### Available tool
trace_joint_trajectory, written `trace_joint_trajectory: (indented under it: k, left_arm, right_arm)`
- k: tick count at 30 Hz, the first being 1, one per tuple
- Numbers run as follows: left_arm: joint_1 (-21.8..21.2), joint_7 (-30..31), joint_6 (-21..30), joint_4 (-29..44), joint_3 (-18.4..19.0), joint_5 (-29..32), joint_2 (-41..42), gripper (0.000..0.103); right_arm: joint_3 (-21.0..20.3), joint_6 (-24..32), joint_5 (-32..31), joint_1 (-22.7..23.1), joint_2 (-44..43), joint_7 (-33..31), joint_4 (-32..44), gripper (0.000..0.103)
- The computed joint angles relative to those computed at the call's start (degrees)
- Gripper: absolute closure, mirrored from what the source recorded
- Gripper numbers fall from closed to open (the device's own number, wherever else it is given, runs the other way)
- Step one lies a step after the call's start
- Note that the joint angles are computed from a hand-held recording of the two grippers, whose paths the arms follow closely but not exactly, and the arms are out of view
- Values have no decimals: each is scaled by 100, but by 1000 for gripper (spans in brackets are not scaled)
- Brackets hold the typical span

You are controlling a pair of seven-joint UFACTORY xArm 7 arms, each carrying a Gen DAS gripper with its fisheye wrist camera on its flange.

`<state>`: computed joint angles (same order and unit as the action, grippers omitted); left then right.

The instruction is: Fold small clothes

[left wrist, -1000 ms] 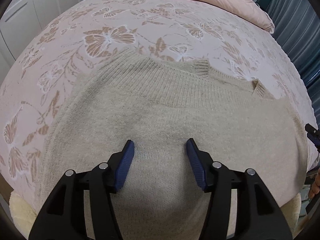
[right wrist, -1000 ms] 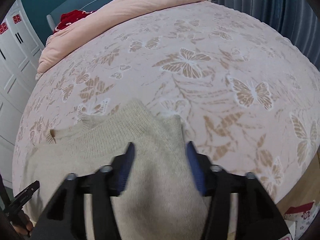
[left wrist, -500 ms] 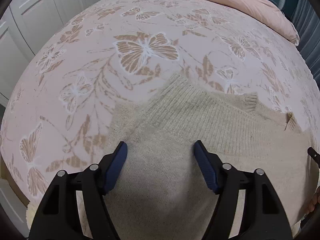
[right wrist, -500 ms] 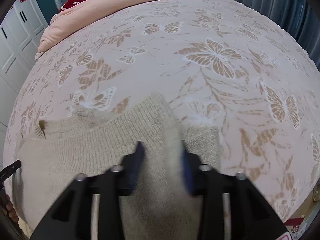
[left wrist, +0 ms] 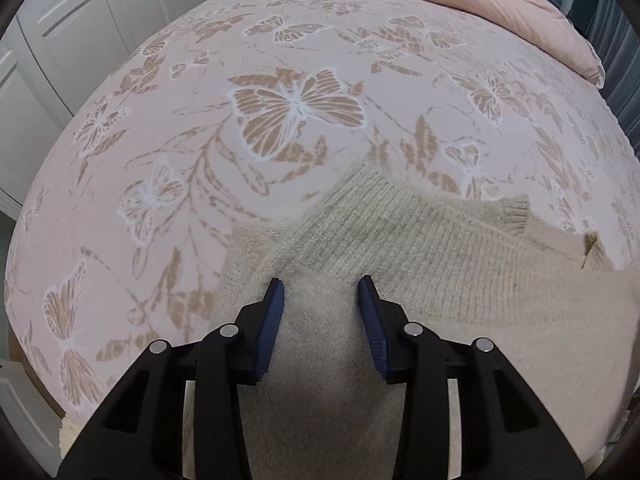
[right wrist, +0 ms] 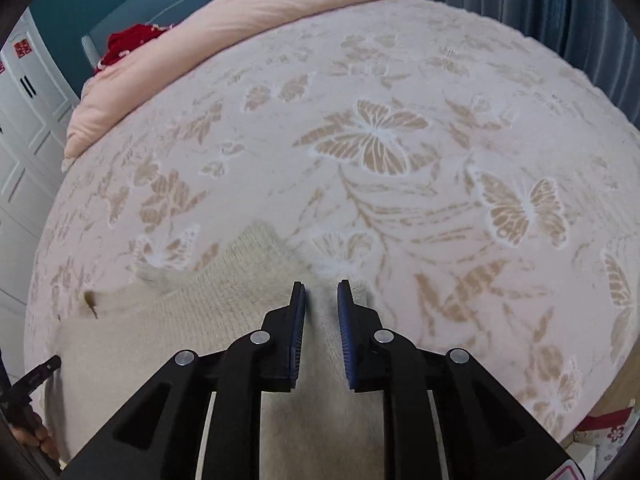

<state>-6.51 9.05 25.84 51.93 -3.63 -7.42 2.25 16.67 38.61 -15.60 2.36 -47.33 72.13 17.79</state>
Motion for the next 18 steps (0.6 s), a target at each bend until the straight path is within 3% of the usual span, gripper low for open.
trace_joint_trajectory:
  k: [3,5,9,11,12,14,18]
  left_arm:
    - [-20,613,-66,-470,16,-640,-693,65]
    - [-161,920,-33,-870,105,-1029,-1214,60]
    - [-578,1313,315,-1658,251,-1470,-2014,57]
    - [-673,1254,314,-2010,127,-1310,-2167,53]
    - [-650,1150,99,-2201,-6,-1060,-2201,51]
    - [-694,1140,-291,-2505,-66,-722,-2400,51]
    - [-860,1091,115,-2322,308,-908,-2401,50]
  right_arm:
    - [273,193,165,502,-492,113,121,81]
    - [513,-50,354,888,-320,196,241,81]
    - [861,-1148,544,1361,1385,252,705,82]
    - [1078,-1324,400,1298,2358,288,1003,82]
    - [1119,-1142,80,1310,2557,583,1169,81]
    - [1009,-895,0,1459,2465,598,1364,82]
    - [883,-1017,-184,1686,2293,711,1485,82]
